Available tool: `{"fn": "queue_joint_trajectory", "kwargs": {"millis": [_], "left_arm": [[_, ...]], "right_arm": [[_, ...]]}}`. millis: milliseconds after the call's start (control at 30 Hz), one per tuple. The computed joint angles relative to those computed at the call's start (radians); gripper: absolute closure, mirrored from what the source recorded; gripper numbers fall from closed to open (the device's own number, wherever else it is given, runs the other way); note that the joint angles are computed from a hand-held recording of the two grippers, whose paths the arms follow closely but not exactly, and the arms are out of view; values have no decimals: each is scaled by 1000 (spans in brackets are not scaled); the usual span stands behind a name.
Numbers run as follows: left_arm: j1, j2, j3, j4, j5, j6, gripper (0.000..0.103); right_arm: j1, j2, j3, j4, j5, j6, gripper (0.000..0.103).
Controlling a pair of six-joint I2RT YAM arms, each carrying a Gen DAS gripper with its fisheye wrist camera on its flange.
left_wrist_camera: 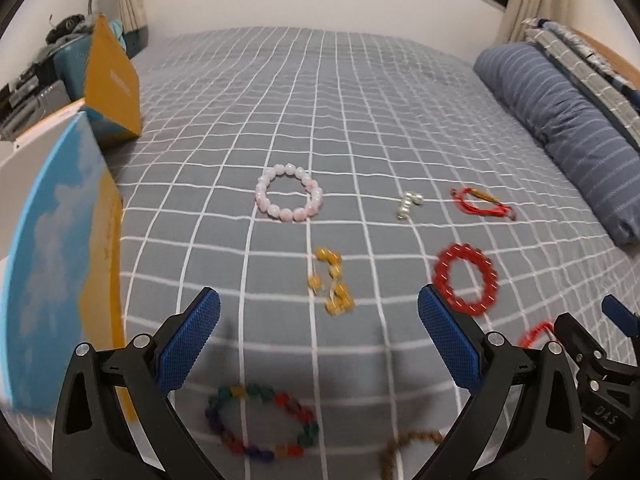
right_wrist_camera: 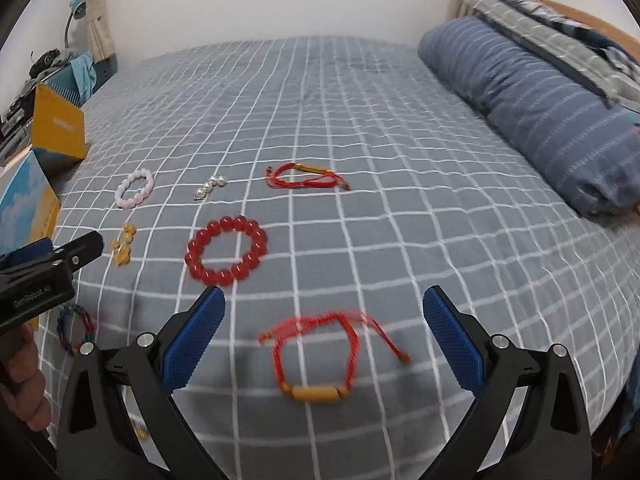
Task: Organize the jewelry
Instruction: 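Grasp the yellow bead bracelet with the left tool while the right tool grasps the red bead bracelet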
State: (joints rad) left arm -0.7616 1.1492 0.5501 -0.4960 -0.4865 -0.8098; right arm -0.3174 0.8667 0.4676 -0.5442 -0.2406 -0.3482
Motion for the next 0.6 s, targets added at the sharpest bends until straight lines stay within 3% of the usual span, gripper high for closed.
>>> {"fn": "queue_joint_trajectory", "kwargs": {"millis": [267, 333, 500, 600], "left_arm": [[169, 185, 47, 129, 103, 161, 6], [184, 225, 53, 155, 120, 185, 6], [211, 309, 68, 186, 160, 224, 6], [216, 308, 64, 194, 163, 231, 6]], "right_arm": [[207, 294, 117, 106, 117, 133, 19], [229, 365, 150, 110, 121, 155, 24], [235, 484, 189, 135, 115, 179, 25], [230, 531, 193, 147, 97, 186, 33]]}}
